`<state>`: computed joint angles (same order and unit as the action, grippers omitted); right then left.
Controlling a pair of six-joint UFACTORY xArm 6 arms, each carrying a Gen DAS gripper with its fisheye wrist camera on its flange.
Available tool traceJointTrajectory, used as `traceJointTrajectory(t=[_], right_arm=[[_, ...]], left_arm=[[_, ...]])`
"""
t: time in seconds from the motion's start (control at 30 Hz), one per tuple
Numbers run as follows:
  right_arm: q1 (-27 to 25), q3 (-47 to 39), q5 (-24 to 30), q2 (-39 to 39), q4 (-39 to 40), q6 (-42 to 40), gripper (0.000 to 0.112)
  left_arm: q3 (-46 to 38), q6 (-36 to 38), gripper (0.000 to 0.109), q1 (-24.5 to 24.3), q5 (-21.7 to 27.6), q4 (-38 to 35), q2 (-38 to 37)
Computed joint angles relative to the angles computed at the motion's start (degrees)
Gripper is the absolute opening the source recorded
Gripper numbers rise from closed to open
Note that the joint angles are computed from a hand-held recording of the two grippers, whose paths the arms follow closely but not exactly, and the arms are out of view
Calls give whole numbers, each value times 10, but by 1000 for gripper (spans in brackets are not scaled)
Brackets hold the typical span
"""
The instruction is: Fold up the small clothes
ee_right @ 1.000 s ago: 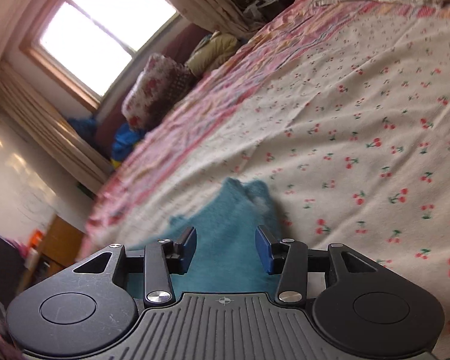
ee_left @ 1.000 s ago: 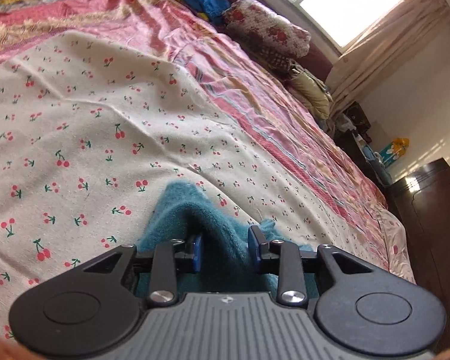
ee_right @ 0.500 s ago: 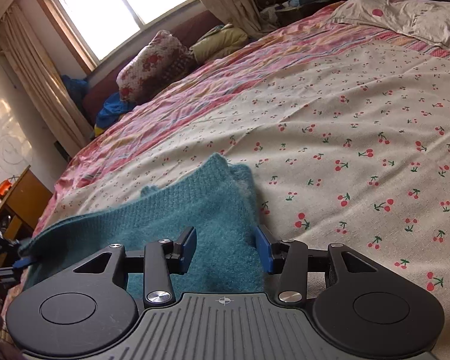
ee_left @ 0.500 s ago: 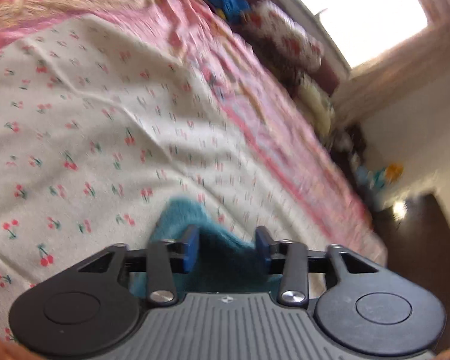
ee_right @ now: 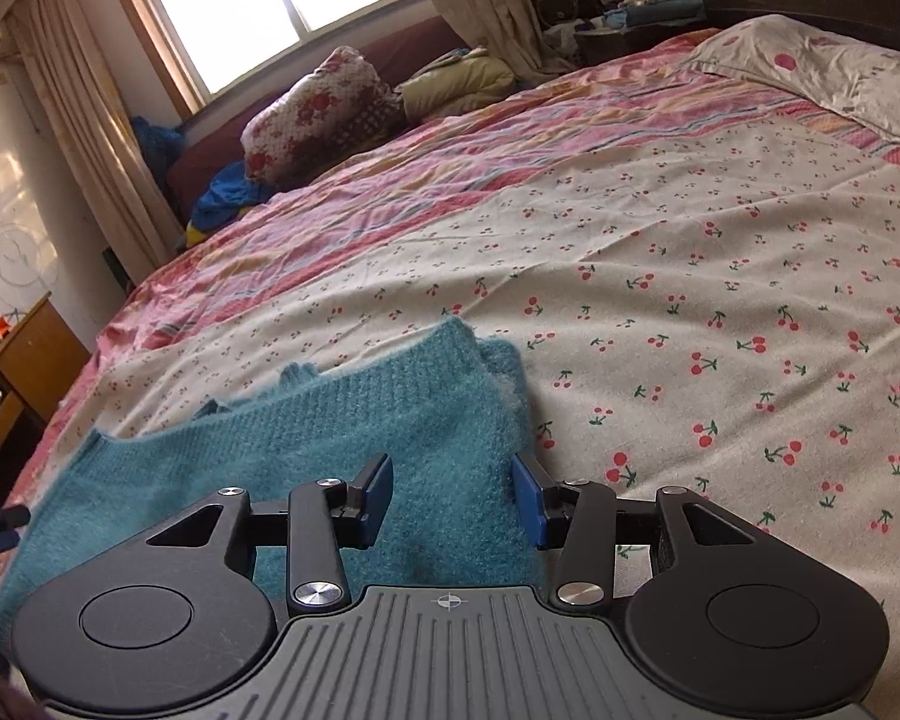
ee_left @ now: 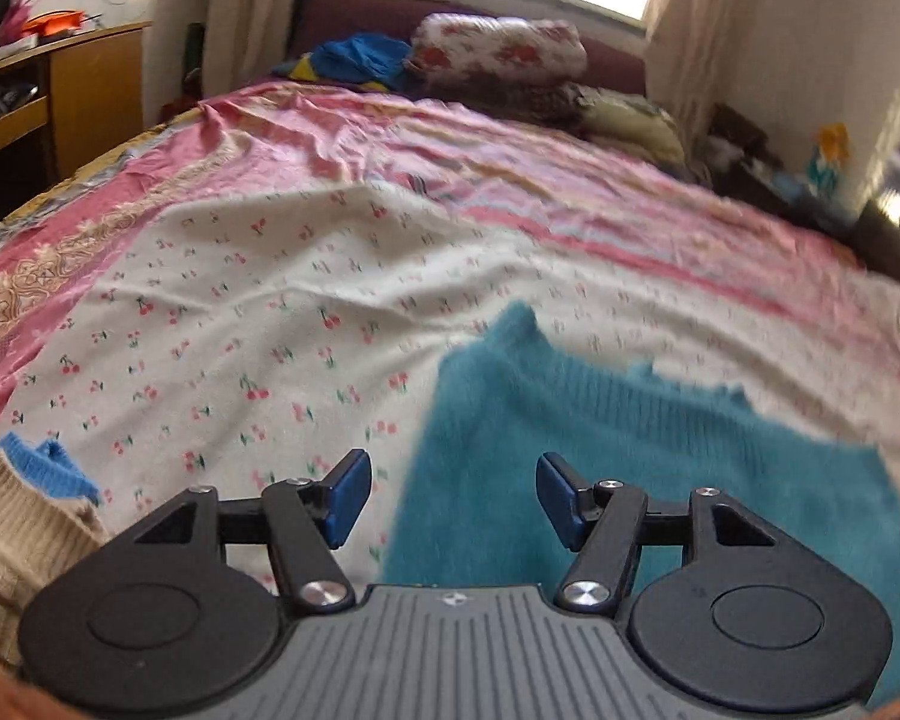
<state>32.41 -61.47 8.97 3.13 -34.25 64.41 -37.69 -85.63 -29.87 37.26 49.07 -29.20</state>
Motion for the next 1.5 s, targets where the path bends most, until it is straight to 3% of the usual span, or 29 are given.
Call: traceJointTrajectory(t=[0.13,0.2,0.3,0.4,0.47,0.57,0.73,0.8,0.93,1.07,1.13,1.23,1.3,1.5], right_arm=[[5,-33,29,28,60,-75,43],[5,-44,37,41,77,-90,35],[8,-58,46,46,72,-97,15],[9,-54,15,34,60,-101,11],[9,-71,31,42,14,-68,11],[11,-91,64,75,47,-95,11],[10,-72,60,55,9,-60,16],[11,-61,66,34,-7,-39,16],[21,-36,86,-16,-143,68,16],[41,-9,86,-41,-165,64,18],[52,-3,93,-42,-172,57,18],[63,-7,118,-23,-126,7,19],[60,-5,115,-17,-147,22,19],[64,-16,134,-11,-130,14,19]], left_arm=[[26,6,59,-23,4,-3,-9],[41,-10,53,-23,-10,-2,-22],[57,-26,42,-20,-28,-7,-42],[56,-34,37,-38,-2,2,-54],[53,-33,37,-46,17,2,-53],[53,-38,37,-49,22,4,-50],[45,-29,41,-53,35,-17,-54],[39,-39,41,-69,64,-10,-59],[14,-60,41,-122,150,21,-54],[-15,-70,41,-158,208,42,-28],[-30,-68,47,-170,230,47,-10],[-53,-54,54,-176,250,38,24],[-60,-58,55,-179,258,34,40],[-43,-110,57,-168,233,31,38]])
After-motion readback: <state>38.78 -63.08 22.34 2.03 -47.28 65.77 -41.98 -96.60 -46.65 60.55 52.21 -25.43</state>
